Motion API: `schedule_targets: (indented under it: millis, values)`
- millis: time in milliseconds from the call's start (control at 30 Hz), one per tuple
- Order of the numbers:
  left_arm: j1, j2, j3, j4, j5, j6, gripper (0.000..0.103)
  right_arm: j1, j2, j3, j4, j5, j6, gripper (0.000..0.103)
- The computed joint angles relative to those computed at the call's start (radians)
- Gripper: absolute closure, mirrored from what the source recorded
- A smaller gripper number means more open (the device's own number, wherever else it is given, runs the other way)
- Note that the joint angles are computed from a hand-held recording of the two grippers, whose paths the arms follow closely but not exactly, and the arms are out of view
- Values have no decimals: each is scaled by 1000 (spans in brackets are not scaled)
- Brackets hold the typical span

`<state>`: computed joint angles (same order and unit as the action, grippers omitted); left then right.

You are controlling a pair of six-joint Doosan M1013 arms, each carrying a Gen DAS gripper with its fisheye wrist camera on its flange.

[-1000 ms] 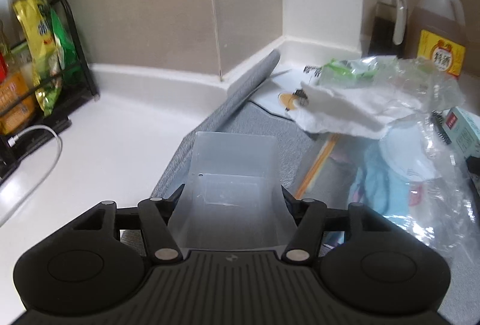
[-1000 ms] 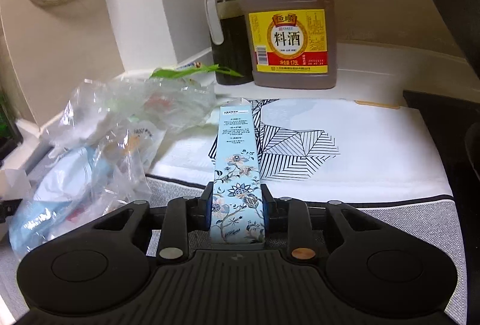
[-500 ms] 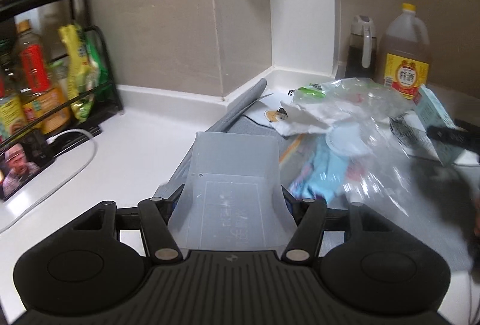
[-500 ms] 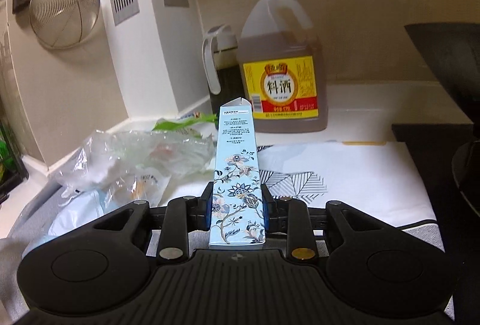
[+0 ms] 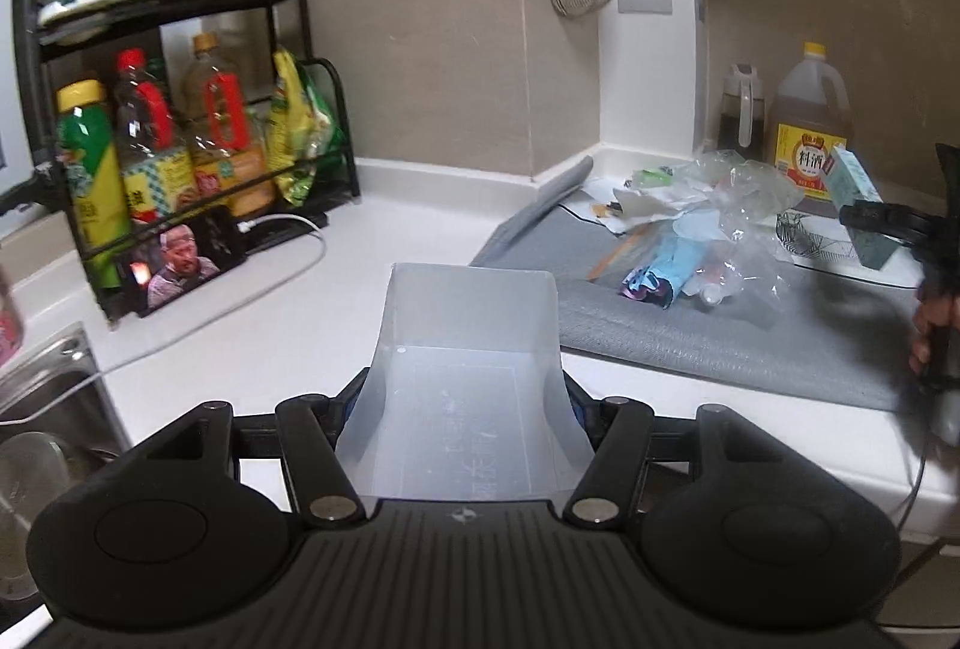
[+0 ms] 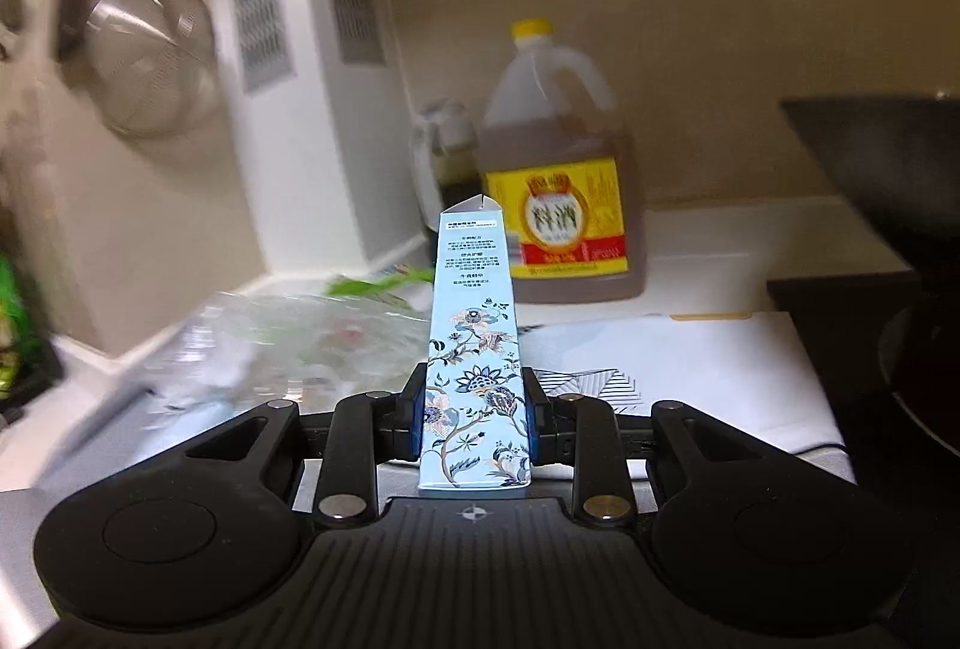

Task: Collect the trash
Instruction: 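Lift the clear tray and floral box and carry both toward the blue bin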

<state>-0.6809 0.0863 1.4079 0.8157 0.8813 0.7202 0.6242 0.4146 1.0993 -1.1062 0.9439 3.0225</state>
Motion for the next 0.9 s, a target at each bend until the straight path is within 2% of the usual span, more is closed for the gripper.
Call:
schedule_targets:
  millis: [233, 433, 633, 800, 900]
  values:
    - [-25, -43, 49, 8, 15, -57, 38, 127, -140, 171, -115, -40, 31, 73]
    - [-50, -93, 112, -49, 43, -40, 38, 224, -222, 252, -70, -63, -68, 72]
    - [-88, -150, 187, -53, 50, -64, 38, 281, -230, 247, 105, -45, -199, 72]
    - [-117, -183, 239, -66, 52, -94, 38, 308, -217, 232, 262, -44, -304, 72]
    - [-121, -196, 259, -97, 59, -86, 38, 324, -206, 221, 293, -33, -362, 72]
